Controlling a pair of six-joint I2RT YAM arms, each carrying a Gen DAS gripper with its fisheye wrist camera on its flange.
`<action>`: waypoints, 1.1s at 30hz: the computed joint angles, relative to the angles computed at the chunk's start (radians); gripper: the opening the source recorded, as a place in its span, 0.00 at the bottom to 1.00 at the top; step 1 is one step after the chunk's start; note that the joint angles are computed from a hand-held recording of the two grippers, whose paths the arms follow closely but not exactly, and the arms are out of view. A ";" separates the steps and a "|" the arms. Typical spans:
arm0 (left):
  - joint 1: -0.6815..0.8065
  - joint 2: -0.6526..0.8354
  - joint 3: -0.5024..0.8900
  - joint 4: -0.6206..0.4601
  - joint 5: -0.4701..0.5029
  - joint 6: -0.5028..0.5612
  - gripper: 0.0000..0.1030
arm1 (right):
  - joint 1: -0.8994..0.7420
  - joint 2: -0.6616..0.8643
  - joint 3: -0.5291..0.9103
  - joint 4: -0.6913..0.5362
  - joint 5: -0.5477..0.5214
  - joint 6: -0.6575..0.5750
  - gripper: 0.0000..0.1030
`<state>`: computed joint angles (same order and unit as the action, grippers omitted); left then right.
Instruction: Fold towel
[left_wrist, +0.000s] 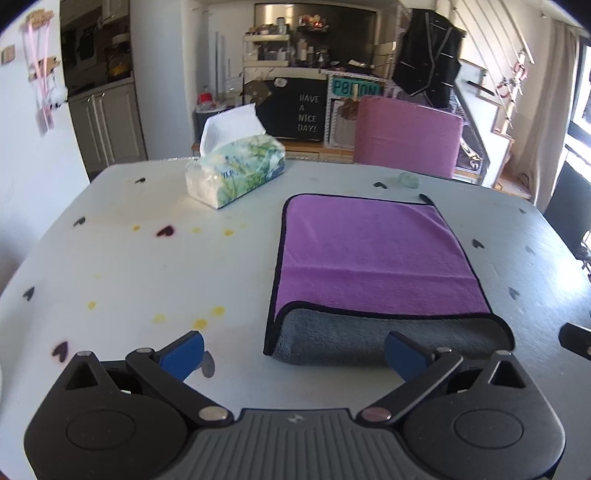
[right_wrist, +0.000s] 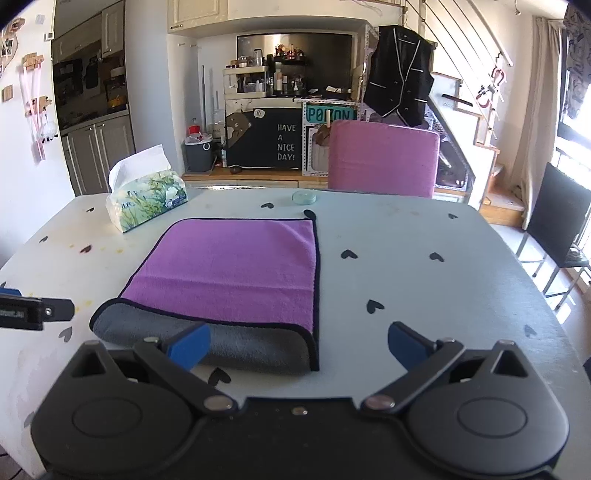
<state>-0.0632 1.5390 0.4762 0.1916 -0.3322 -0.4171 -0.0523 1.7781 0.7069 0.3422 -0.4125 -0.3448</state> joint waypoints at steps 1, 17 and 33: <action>0.008 0.028 0.009 0.018 0.002 0.000 0.99 | 0.002 0.019 0.010 0.010 -0.006 0.004 0.99; 0.106 0.362 0.157 0.212 0.152 0.137 1.00 | 0.064 0.317 0.223 0.064 0.014 0.052 1.00; 0.206 0.461 0.190 0.309 0.380 0.197 0.86 | 0.043 0.516 0.428 -0.081 -0.125 -0.028 0.72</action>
